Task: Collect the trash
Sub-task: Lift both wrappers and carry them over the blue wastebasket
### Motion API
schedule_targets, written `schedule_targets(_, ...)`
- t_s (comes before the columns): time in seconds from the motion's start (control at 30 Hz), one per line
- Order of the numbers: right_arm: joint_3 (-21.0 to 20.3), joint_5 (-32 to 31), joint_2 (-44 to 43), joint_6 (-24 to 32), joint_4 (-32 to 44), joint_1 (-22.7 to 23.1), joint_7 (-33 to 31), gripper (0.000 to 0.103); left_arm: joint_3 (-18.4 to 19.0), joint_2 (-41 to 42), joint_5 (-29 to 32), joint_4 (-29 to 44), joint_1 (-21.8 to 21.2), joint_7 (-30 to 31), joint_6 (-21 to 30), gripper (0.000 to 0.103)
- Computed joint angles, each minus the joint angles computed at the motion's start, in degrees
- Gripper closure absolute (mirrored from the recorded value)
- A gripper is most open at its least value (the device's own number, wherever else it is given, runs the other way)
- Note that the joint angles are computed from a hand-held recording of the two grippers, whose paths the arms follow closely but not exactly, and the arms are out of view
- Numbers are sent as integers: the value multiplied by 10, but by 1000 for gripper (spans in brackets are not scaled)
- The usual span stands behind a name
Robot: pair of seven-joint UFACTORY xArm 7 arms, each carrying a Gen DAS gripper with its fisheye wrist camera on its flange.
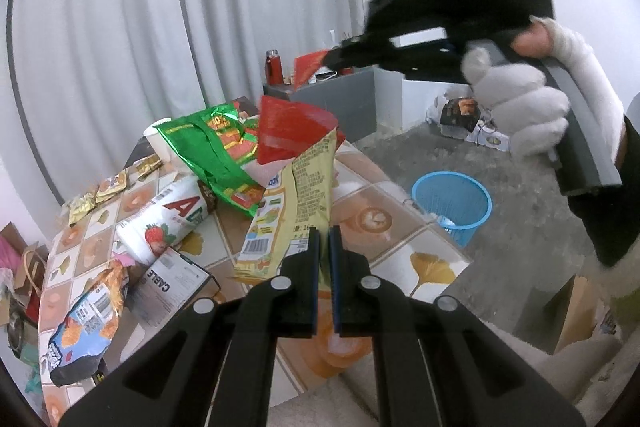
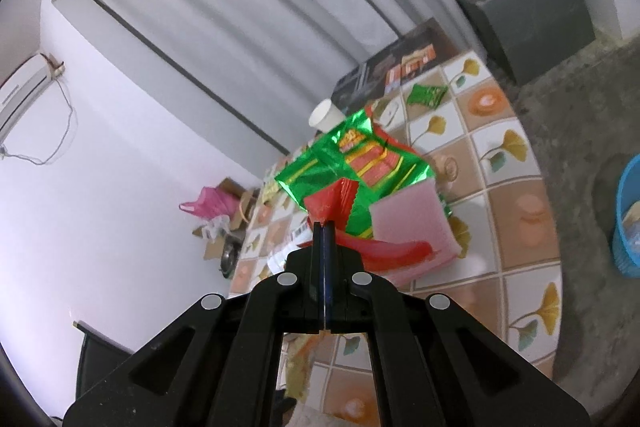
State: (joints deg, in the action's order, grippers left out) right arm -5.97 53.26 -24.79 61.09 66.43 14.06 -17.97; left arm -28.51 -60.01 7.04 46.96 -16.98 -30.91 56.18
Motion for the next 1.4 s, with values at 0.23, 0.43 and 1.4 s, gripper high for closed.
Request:
schedule_targets(0.23,-21,-5,-45,-19,-33,-18,7,103,6,13,-1,11,1,5,-16,99)
schedule_targets(0.43,-48,-13,-70,-39,-57,-31,15,103,12,54,-11,35,-5,14,-37,99)
schedule_targets(1.4,-143,-85,10,-103,-104,-164,33,103,48,719,-101,549,-118,49,-120,99)
